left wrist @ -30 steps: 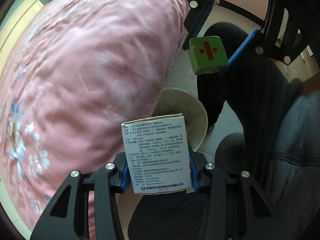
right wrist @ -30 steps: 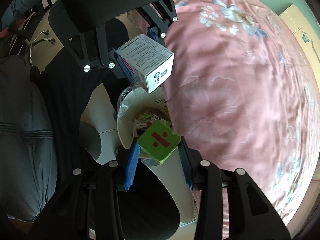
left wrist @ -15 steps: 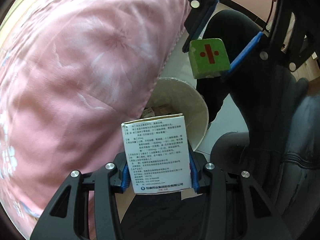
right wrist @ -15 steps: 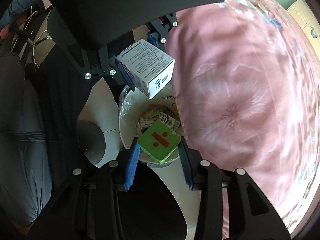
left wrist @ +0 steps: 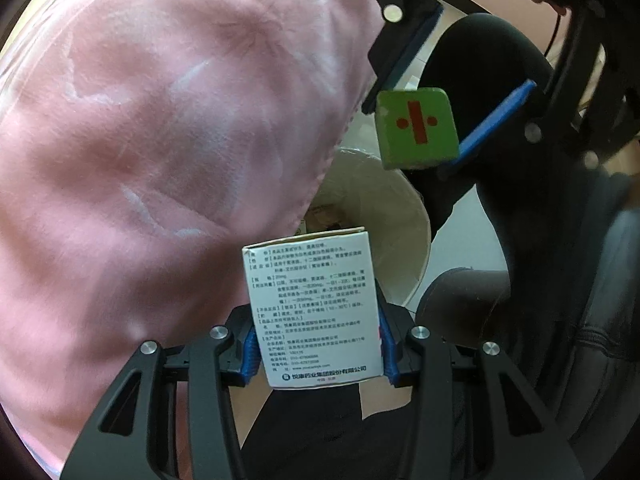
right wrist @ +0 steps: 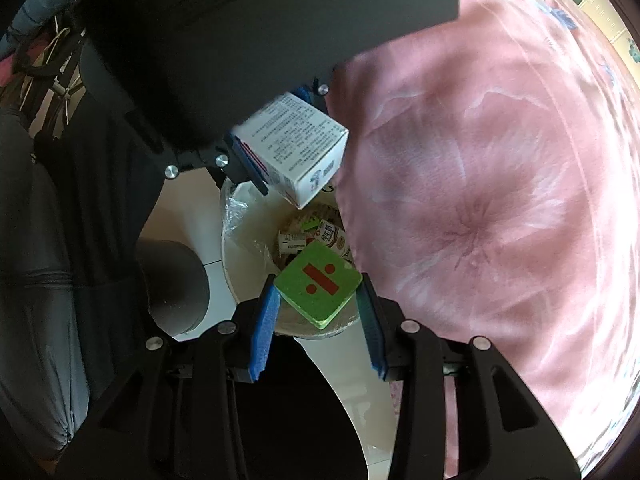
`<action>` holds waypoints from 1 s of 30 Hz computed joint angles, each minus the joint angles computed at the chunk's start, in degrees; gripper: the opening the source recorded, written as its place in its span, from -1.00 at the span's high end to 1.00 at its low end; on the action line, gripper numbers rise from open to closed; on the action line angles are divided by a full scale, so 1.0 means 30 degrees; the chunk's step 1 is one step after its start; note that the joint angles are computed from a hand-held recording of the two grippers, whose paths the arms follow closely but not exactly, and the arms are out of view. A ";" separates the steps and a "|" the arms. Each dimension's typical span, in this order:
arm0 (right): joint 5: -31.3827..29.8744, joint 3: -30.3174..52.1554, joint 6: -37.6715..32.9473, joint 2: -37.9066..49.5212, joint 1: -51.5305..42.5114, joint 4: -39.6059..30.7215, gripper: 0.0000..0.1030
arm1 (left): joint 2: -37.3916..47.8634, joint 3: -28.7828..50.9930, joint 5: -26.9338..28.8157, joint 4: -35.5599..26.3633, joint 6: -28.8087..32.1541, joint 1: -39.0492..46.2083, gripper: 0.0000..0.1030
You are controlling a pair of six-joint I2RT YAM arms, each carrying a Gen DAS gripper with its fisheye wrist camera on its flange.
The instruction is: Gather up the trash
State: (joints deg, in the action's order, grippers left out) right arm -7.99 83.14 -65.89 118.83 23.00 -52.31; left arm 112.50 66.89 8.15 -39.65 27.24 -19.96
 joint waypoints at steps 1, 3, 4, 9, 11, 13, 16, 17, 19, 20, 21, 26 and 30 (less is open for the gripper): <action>-0.0024 0.0168 0.0098 0.0063 -0.0016 0.0039 0.10 | 0.0045 0.0164 -0.0009 -0.0129 0.0111 0.0120 -0.08; -0.0096 -0.0124 0.0413 -0.0212 -0.0042 0.1078 -0.54 | 0.0226 0.0500 0.0410 -0.0420 0.0224 0.0278 -0.47; -0.0285 0.0079 0.0496 -0.0132 -0.0107 0.0947 -0.55 | 0.0198 0.0492 0.0543 -0.0438 0.0215 0.0210 -0.63; 0.0178 -0.0507 0.0264 -0.0540 -0.0087 0.1321 -0.75 | 0.0064 0.0280 0.0280 -0.0342 0.0243 -0.0118 -0.83; 0.0282 -0.0532 0.0361 -0.0595 -0.0104 0.1195 -0.75 | -0.0030 0.0176 0.0227 -0.0235 0.0114 -0.0161 -0.84; 0.0393 -0.0807 0.0368 -0.0849 -0.0122 0.1310 -0.77 | -0.0197 0.0150 0.0235 -0.0287 0.0047 -0.0107 -0.84; 0.0457 -0.0915 0.0431 -0.0962 -0.0179 0.1449 -0.77 | -0.0398 0.0133 -0.0037 -0.0354 0.0055 -0.0109 -0.85; 0.0484 -0.0990 0.0446 -0.1049 -0.0198 0.1469 -0.77 | -0.0441 0.0169 -0.0060 -0.0395 -0.0003 -0.0067 -0.85; 0.0618 -0.1737 0.0530 -0.1414 -0.0138 0.1949 -0.77 | -0.0433 0.0255 -0.0161 -0.0426 -0.0040 -0.0054 -0.85; 0.0688 -0.1801 0.0555 -0.1483 -0.0132 0.1960 -0.77 | -0.0350 0.0209 -0.0238 -0.0255 -0.0144 -0.0127 -0.85; 0.0712 -0.1852 0.0571 -0.1563 -0.0152 0.1929 -0.77 | -0.0397 0.0112 -0.0290 -0.0158 -0.0221 -0.0175 -0.85; 0.0765 -0.2845 0.0620 -0.2234 -0.0352 0.2584 -0.77 | -0.0804 -0.0311 -0.0595 0.0170 -0.0514 -0.0372 -0.87; 0.0840 -0.3298 0.0997 -0.2742 -0.0373 0.2859 -0.77 | -0.1332 -0.0806 -0.0849 0.0469 -0.1049 -0.0542 -0.87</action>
